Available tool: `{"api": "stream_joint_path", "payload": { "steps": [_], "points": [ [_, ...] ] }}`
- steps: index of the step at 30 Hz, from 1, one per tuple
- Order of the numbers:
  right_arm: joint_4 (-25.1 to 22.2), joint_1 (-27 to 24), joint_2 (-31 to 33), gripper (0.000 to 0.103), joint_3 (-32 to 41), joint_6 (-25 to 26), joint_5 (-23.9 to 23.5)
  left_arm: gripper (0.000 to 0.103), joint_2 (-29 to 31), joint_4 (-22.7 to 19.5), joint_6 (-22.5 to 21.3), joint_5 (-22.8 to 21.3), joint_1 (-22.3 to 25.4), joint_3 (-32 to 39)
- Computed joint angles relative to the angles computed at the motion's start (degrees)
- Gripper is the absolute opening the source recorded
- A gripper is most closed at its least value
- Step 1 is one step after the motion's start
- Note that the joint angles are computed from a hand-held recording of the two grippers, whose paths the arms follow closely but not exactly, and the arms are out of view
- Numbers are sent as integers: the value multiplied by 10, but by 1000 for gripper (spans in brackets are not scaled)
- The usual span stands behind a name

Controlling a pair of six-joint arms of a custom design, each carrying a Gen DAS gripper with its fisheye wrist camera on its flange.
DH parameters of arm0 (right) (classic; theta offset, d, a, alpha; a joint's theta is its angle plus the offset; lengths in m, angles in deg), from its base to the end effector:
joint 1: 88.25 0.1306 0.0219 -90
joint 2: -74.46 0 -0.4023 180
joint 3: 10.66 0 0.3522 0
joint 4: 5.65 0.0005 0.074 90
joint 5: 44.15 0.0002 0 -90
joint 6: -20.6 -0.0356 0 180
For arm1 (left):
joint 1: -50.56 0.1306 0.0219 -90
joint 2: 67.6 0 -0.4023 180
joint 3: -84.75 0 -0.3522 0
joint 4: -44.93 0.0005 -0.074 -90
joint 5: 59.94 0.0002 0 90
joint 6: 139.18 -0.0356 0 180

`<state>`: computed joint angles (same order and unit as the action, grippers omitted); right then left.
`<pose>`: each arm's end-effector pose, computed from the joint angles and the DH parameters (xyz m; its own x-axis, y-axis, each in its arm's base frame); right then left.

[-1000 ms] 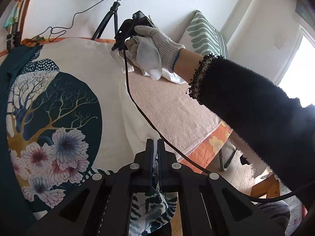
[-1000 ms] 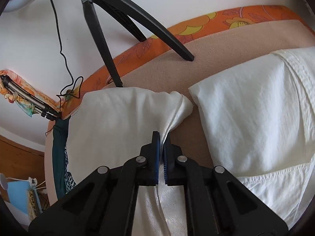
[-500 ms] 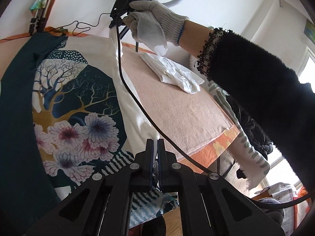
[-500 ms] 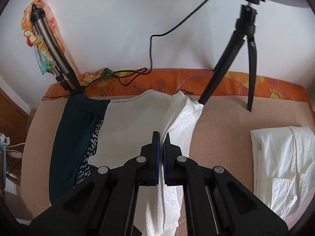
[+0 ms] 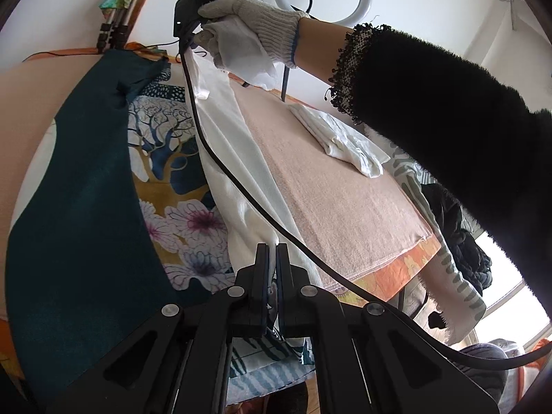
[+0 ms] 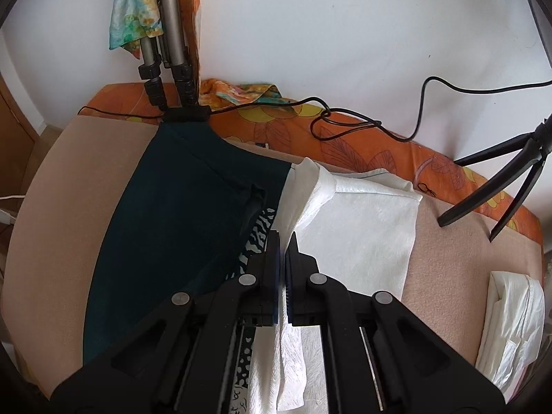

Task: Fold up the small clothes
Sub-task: 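Fold the cream side over the green fold with both grippers, then open them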

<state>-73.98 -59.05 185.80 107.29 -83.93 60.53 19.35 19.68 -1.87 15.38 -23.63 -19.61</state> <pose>0.5016 0.2695 0.4503 -0.8363 -0.1893 -0.5146 -0.1625 0.9819 -0.0972 0.1261 -0.4141 0.3985 -0.7534 0.0509 -0.6556 0.4742 0.7328 -0.4881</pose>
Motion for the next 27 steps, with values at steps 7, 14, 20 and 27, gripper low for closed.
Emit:
{"api": "stream_joint_path", "payload": {
  "steps": [7, 14, 20, 27],
  "points": [
    [-2, 14, 39, 3, 23, -13, 3, 2, -11, -3, 11, -2, 9, -17],
    [12, 9, 36, 27, 20, -10, -92, 8, -14, -20, 14, 2, 13, -19],
    [102, -9, -75, 52, -89, -39, -155, 33, -26, -76, 10, -28, -2, -1],
    [160, -34, -197, 52, -248, -123, -187, 41, -78, -125, -40, -50, -8, 3]
  ]
}}
